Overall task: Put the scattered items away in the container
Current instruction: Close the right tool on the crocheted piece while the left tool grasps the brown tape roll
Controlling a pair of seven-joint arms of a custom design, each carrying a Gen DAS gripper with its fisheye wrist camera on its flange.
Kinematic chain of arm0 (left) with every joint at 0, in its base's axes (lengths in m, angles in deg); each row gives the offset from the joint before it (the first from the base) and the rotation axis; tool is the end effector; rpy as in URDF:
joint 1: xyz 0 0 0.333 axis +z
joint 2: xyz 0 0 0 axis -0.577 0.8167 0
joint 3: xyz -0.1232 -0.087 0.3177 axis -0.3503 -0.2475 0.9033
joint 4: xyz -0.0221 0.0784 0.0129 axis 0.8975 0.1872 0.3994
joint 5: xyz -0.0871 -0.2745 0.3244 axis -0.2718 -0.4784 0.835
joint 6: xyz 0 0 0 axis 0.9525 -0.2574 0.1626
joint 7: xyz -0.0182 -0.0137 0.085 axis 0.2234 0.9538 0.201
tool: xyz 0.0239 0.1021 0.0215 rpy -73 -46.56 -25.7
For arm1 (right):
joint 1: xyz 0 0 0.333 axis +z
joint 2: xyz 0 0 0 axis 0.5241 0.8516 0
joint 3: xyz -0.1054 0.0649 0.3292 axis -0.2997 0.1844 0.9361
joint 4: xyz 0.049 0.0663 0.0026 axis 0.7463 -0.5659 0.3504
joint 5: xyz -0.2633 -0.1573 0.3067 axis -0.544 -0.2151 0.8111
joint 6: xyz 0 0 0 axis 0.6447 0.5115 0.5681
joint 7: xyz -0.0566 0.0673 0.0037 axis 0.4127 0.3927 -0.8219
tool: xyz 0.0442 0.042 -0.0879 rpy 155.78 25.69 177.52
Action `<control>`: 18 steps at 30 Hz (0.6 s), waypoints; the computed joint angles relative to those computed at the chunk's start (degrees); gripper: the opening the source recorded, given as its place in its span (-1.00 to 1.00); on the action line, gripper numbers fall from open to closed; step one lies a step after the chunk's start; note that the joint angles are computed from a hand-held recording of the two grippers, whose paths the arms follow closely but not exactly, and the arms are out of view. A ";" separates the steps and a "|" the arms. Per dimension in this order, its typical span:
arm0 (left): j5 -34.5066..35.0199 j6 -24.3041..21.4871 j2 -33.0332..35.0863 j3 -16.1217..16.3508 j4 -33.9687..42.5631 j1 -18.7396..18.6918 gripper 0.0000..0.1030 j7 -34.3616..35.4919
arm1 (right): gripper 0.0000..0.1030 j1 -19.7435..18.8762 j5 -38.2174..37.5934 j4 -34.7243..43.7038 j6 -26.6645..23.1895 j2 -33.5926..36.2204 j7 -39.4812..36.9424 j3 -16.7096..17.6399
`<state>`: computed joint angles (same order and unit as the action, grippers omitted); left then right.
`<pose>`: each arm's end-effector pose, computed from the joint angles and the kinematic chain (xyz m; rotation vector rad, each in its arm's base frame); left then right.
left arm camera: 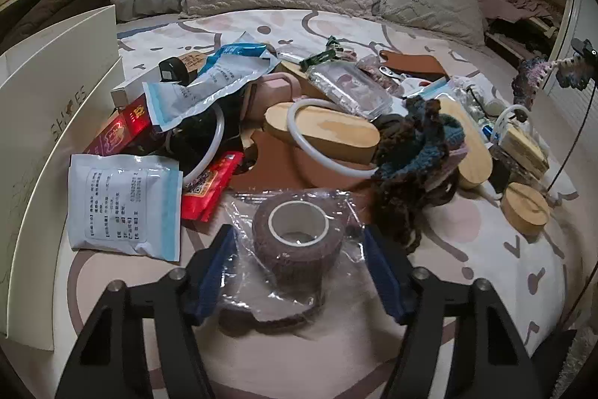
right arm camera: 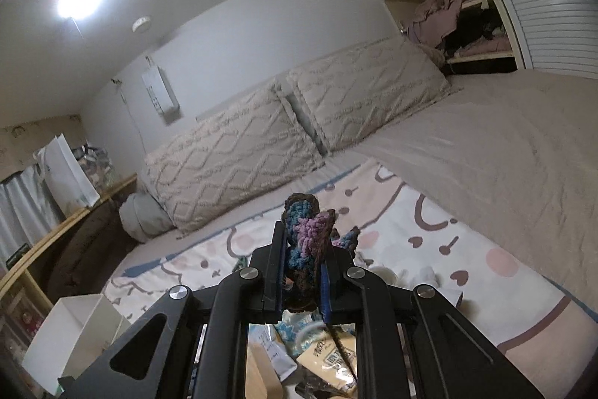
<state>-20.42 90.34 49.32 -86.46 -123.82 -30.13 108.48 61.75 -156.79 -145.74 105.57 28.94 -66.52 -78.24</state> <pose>0.6939 -0.1031 0.3301 -1.2484 2.4538 -0.9735 0.5369 0.3321 0.4095 -0.5682 1.9440 -1.0769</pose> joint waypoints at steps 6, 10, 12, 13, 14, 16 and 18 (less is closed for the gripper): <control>-7.11 -1.91 -1.76 -2.34 -0.88 2.41 0.12 7.30 | -0.72 0.42 -1.79 -0.66 -1.25 -0.80 1.37 0.35; -11.61 -3.25 -3.00 -1.61 -1.25 1.95 0.10 11.28 | -0.72 1.08 -2.82 -1.14 -4.01 -1.52 1.99 0.96; -13.32 -3.89 -3.43 -0.93 -1.24 1.49 0.10 12.35 | -0.72 1.41 -3.41 -1.39 -5.40 -1.92 2.44 1.30; -14.08 -4.34 -3.64 -0.59 -1.19 1.33 0.10 12.75 | -0.72 1.54 -4.00 -1.68 -5.84 -2.24 2.91 1.45; -14.79 -4.72 -3.79 -0.25 -1.07 1.16 0.10 13.12 | -0.72 1.59 -4.44 -1.94 -6.10 -2.50 3.28 1.58; -16.54 -5.27 -4.14 0.28 -0.94 0.98 0.09 14.14 | -0.72 1.77 -5.14 -2.31 -6.89 -2.92 4.07 1.93; -18.37 -5.78 -4.50 0.77 -0.81 0.90 0.09 15.22 | -0.72 1.82 -5.46 -2.53 -7.33 -3.22 4.34 2.19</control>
